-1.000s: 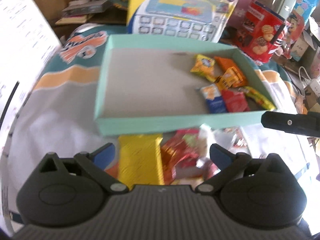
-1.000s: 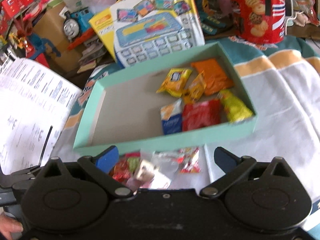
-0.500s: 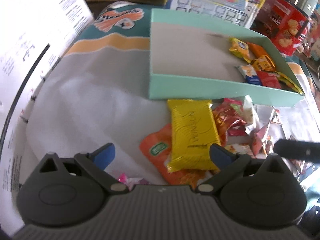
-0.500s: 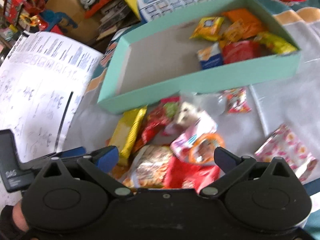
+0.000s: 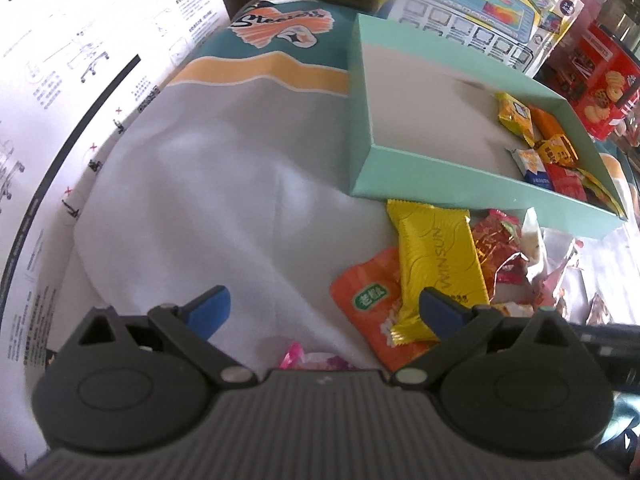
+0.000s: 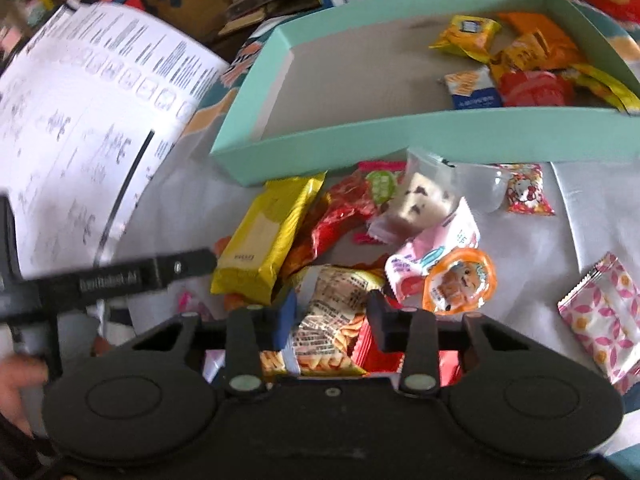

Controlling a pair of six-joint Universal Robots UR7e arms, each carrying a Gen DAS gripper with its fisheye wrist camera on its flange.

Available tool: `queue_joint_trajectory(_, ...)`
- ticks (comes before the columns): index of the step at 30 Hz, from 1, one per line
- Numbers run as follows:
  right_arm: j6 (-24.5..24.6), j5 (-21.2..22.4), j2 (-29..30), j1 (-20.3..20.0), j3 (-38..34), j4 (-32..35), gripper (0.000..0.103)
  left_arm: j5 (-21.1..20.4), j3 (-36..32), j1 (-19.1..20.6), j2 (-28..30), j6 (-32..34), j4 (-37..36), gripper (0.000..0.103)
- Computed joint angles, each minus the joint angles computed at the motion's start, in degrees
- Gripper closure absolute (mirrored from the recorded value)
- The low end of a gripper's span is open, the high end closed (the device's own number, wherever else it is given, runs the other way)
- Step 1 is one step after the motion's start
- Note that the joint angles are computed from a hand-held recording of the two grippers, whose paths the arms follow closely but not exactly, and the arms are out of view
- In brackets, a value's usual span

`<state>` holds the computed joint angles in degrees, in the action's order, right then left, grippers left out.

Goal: Organize snacks
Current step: 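Grasp the gold Winsun pastry with the left tool while the right tool grasps a printed cracker bag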

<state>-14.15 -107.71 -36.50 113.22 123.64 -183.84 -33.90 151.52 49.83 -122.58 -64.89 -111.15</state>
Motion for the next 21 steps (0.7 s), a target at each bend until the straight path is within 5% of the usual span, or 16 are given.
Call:
queue_joint_trajectory(10,-0.51,0.17,0.14,-1.52,1.57,0.24,0.058,-0.28,-1.64,3.87,16.18,15.06,-22.86,0.002)
queue_joint_trajectory(14,-1.15,-0.73,0.5,-0.74,1.52,-0.33,0.056,-1.55,-2.54,5.45,22.04,20.5,-29.94,0.011)
queue_joint_trajectory(16,-2.19,-1.25,0.63,0.23,1.25,0.23,0.054,-2.21,-2.79,5.99,23.41,22.61,-32.38,0.019)
queue_joint_trajectory(19,-4.12,-1.93,1.24,1.53,0.88,0.73,0.049,-3.49,-3.44,7.37,24.77,25.96,-34.13,0.05)
queue_joint_trajectory(21,-5.25,-2.35,2.0,2.1,0.42,0.86,0.043,-3.93,-3.44,8.06,25.52,27.88,-35.43,0.05)
